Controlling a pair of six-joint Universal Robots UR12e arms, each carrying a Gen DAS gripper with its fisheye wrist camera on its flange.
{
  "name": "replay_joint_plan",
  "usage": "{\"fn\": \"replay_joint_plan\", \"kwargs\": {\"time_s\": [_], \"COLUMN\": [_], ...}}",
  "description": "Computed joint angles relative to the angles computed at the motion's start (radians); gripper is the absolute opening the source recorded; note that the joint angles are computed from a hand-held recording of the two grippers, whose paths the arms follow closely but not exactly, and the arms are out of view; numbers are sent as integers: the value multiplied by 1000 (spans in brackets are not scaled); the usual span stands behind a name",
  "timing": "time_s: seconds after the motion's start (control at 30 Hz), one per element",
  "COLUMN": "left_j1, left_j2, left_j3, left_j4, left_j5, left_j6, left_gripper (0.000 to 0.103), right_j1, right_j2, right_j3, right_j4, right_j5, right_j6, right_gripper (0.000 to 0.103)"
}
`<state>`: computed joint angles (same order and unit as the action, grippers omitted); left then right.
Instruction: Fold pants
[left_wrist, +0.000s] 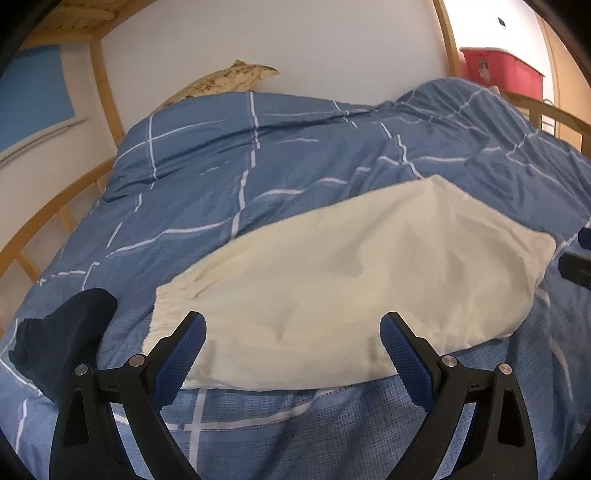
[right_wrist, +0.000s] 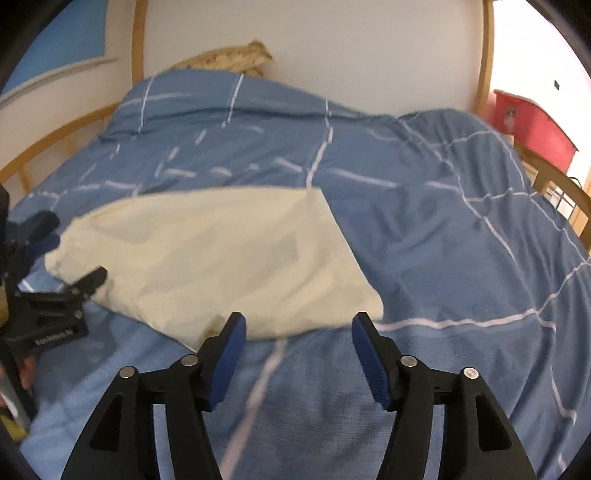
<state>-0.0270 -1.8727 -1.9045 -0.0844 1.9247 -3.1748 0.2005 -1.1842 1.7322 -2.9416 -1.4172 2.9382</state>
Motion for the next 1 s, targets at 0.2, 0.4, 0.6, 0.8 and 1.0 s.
{"fn": "replay_joint_plan", "kwargs": {"time_s": [0.2, 0.4, 0.6, 0.8, 1.0], "left_j1": [28, 59, 145, 238, 282], "left_j2": [44, 91, 118, 115, 87], "left_j3": [-2, -42, -81, -82, -62], "left_j4": [-38, -28, -38, -97, -126], "left_j5": [-104, -87, -193, -387, -478], "left_j6": [-36, -13, 30, -30, -95], "left_gripper": [96, 96, 93, 73, 56], "right_j1": [23, 58, 108, 163, 184], "right_j2": [-10, -8, 11, 59, 118], "right_j3": [3, -19, -53, -110, -176], "right_j4": [-22, -37, -39, -32, 17], "right_j5": [19, 3, -25, -70, -69], "right_j6": [97, 144, 130, 106, 161], "right_gripper": [61, 61, 61, 61, 61]}}
